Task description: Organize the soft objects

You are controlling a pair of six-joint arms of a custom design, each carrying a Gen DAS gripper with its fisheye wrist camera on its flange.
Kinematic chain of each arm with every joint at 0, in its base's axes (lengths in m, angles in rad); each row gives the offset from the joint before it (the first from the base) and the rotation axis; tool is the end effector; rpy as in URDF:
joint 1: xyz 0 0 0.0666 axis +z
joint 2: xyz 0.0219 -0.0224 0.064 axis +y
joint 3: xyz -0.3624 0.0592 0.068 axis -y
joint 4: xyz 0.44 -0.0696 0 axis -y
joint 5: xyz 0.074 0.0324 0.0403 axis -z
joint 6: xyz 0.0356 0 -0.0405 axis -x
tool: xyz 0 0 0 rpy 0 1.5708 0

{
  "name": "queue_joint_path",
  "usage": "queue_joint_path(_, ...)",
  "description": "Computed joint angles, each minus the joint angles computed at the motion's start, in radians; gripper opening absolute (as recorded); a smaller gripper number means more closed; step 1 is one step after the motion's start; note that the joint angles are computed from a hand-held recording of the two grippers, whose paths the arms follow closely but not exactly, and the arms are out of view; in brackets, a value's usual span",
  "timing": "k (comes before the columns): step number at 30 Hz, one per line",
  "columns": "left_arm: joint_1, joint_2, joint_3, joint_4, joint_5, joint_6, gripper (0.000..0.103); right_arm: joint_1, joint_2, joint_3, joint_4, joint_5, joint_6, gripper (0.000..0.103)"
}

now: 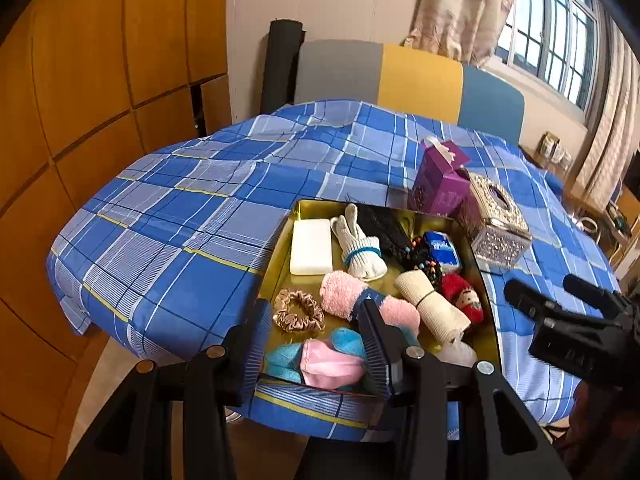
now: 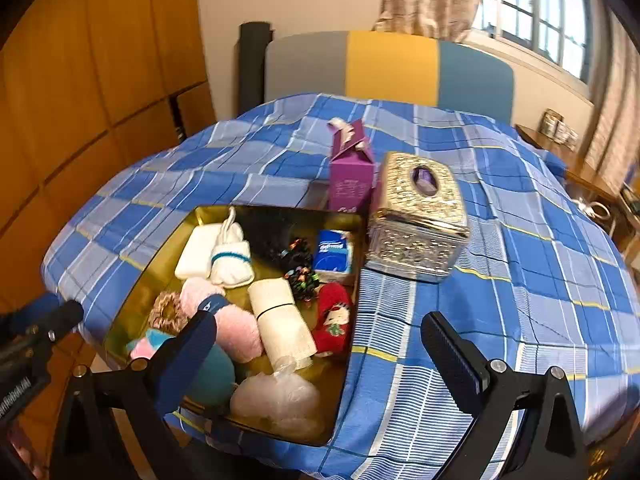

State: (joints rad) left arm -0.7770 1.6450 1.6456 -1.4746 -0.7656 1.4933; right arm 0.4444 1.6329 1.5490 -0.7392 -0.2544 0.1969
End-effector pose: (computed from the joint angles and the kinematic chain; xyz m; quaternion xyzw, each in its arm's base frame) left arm 0.4206 -0.3796 0.3880 -0.3417 0.8614 0.1168 0.3572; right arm 0.5600 0.2761 0.3715 -0.3350 0.8617 0.1619 0.3449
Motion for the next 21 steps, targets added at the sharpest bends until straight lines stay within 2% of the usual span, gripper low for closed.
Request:
queue_joint_path(5, -0.001, 0.017, 0.023, -0.027, 0.001, 0.022, 0.045, -0.013, -0.011, -0.013, 0.014, -0.014, -0.040, 0.103)
queue_joint_path(7, 0.002, 0.011, 0.015, -0.012, 0.006, 0.033, 0.045, -0.013, -0.026, -0.034, 0.040, 0.004, -0.054, 0.103)
queue_joint_path(11, 0.005, 0.002, -0.004, 0.010, 0.018, 0.071, 0.045, -0.016, -0.045, -0.058, 0.062, -0.019, -0.065, 0.103)
queue_joint_path(13, 0.003, 0.012, 0.007, -0.018, 0.018, 0.101, 0.045, -0.016, -0.056, -0.072, 0.074, -0.016, -0.071, 0.103)
queue_joint_path(16, -0.005, 0.047, 0.054, -0.109, 0.002, 0.147, 0.045, -0.011, -0.068, -0.084, 0.087, -0.003, -0.064, 0.103)
queue_joint_path(18, -0.010, 0.055, 0.067, -0.123, -0.010, 0.140, 0.045, -0.005, -0.074, -0.090, 0.087, -0.002, -0.057, 0.103)
queue_joint_path(21, -0.013, 0.048, 0.065, -0.082, -0.009, 0.099, 0.045, 0.007, -0.075, -0.091, 0.078, 0.016, -0.054, 0.103)
